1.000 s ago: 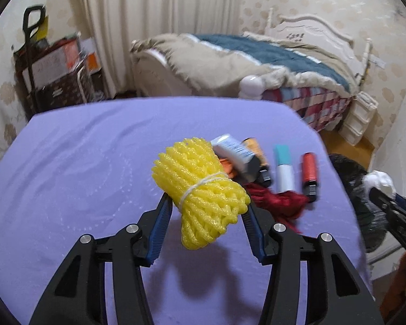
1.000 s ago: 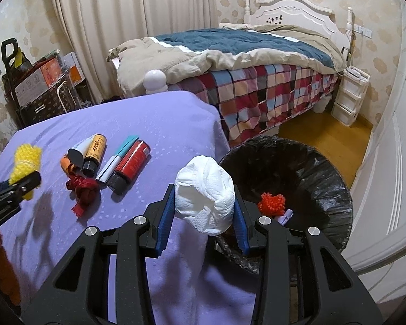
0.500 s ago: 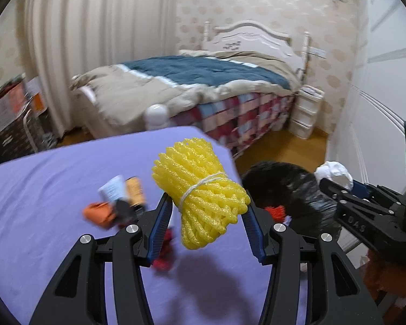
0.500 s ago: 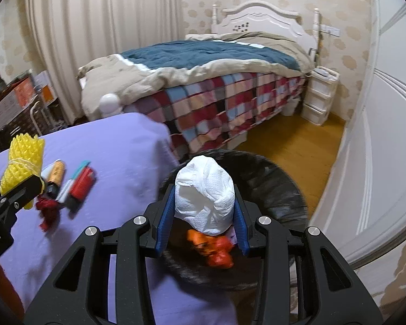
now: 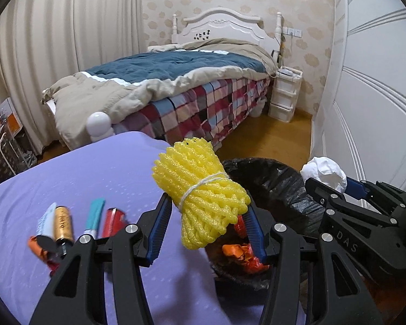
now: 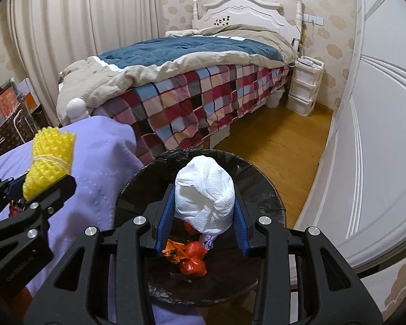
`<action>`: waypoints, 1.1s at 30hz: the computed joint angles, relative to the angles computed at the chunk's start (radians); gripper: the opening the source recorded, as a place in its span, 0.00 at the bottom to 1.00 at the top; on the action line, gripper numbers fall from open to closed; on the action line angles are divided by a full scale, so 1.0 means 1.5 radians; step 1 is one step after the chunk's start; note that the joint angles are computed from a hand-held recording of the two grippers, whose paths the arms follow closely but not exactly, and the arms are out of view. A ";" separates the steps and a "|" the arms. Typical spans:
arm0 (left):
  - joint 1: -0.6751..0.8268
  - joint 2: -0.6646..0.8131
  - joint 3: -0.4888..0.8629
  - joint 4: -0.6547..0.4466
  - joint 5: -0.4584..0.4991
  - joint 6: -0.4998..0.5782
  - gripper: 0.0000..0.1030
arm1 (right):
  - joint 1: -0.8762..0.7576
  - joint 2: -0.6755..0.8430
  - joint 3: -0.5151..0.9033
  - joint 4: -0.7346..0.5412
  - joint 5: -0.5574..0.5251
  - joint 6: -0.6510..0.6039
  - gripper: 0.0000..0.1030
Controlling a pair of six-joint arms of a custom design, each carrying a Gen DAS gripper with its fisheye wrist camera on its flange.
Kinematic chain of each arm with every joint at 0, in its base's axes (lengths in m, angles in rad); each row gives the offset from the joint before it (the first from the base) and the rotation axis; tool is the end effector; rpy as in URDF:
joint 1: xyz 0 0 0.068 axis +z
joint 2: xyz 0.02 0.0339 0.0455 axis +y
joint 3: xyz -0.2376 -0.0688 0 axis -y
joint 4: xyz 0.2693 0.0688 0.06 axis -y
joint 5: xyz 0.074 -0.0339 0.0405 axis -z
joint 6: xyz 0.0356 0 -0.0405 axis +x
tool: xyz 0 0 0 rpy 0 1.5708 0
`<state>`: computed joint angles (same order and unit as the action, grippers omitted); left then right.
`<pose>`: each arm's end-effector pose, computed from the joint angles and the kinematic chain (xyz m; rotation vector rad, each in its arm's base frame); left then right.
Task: Collect trash
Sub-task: 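Carry the mask and foam net over the bin and open both grippers, then move both grippers back over the table toward the red ribbon and spray can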
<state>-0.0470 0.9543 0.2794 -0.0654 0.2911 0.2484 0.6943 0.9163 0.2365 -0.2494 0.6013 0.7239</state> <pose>0.2095 -0.0201 0.1130 0.4811 2.2327 -0.2314 0.1546 0.1025 0.0966 0.2687 2.2770 -0.0432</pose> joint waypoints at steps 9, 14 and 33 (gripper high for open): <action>-0.056 0.097 0.019 0.072 -0.048 -0.022 0.53 | -0.071 0.001 -0.023 0.047 -0.045 -0.041 0.38; -0.060 0.134 0.027 0.093 -0.055 -0.023 0.65 | -0.096 -0.005 -0.030 0.058 -0.065 -0.053 0.39; 0.004 0.021 -0.005 0.014 -0.054 -0.006 0.75 | -0.058 -0.080 -0.038 -0.016 -0.031 -0.004 0.58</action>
